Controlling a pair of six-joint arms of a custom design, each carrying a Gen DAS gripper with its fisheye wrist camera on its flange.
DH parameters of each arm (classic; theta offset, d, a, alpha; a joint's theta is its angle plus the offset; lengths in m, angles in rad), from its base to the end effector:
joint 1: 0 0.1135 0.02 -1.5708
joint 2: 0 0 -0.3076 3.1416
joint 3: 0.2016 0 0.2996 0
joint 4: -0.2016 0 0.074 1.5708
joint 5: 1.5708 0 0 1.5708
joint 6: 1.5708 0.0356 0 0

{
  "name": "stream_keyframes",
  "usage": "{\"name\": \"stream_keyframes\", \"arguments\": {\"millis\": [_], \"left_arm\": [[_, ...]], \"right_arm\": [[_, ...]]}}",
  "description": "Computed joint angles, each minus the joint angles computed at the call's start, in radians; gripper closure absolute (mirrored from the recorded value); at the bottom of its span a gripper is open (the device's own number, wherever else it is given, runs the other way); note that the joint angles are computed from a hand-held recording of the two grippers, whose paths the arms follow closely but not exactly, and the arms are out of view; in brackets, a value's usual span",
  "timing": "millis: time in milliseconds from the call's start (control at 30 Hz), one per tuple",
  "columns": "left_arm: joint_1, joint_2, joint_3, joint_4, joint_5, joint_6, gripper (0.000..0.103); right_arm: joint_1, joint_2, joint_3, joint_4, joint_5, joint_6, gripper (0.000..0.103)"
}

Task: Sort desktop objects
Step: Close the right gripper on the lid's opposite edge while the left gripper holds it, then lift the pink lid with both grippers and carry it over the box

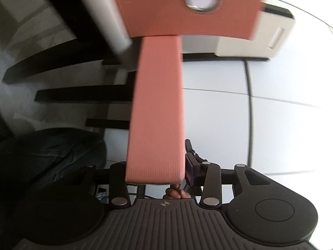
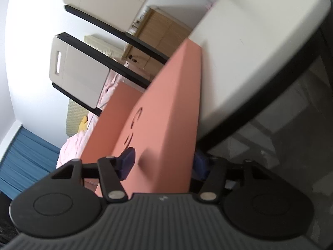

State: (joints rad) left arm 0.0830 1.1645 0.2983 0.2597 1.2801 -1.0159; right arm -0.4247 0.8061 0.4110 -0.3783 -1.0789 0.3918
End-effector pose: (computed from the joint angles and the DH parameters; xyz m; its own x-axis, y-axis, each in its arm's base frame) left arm 0.2056 -0.0171 0.1633 -0.9458 -0.3231 0.0313 -0.0820 0.1447 -0.9861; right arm 0.1642 -0.0398 0.2144 -0.7334 0.5296 -0.4262 -0.1082 0.5280 0.8423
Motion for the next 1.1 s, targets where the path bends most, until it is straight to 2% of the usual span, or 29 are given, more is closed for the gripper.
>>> {"name": "stream_keyframes", "arguments": {"millis": [100,300,333,400,533,633,700,733,767,867,967,1000,1100], "left_arm": [[-0.004,-0.034,0.02,0.035,0.018,-0.015,0.058],[-0.01,-0.072,0.034,0.267,0.048,-0.182,0.058],[-0.012,-0.075,0.039,0.296,0.05,-0.202,0.058],[-0.018,-0.087,0.054,0.278,0.055,-0.184,0.058],[-0.011,-0.098,0.037,0.388,0.066,-0.252,0.058],[-0.023,-0.124,0.018,0.471,0.05,-0.31,0.058],[-0.08,-0.048,-0.002,0.611,-0.016,-0.319,0.058],[-0.101,-0.061,-0.003,0.576,-0.044,-0.284,0.058],[-0.079,-0.125,-0.02,0.613,-0.021,-0.344,0.058],[0.007,-0.234,0.014,0.572,0.04,-0.405,0.058],[0.063,-0.256,0.052,0.525,0.039,-0.377,0.058],[0.086,-0.277,0.073,0.438,0.036,-0.313,0.058],[0.168,-0.244,0.093,0.461,0.05,-0.31,0.058]], "right_arm": [[0.002,-0.093,0.04,-0.079,0.035,-0.006,0.044],[-0.009,-0.268,0.062,-0.1,0.042,0.121,0.044],[-0.01,-0.281,0.074,-0.117,0.049,0.129,0.043],[-0.008,-0.298,0.105,-0.157,0.063,0.134,0.043],[-0.02,-0.33,0.158,-0.213,0.067,0.134,0.043],[-0.001,-0.349,0.2,-0.22,0.096,0.16,0.043],[0.02,-0.352,0.233,-0.221,0.118,0.177,0.043],[0.038,-0.348,0.252,-0.218,0.135,0.184,0.043],[0.055,-0.343,0.271,-0.213,0.151,0.196,0.043],[0.133,-0.324,0.318,-0.163,0.22,0.248,0.043],[0.295,-0.268,0.362,-0.079,0.367,0.298,0.043],[0.363,-0.241,0.375,-0.046,0.427,0.305,0.043],[0.543,-0.138,0.395,0.078,0.595,0.335,0.042]]}}
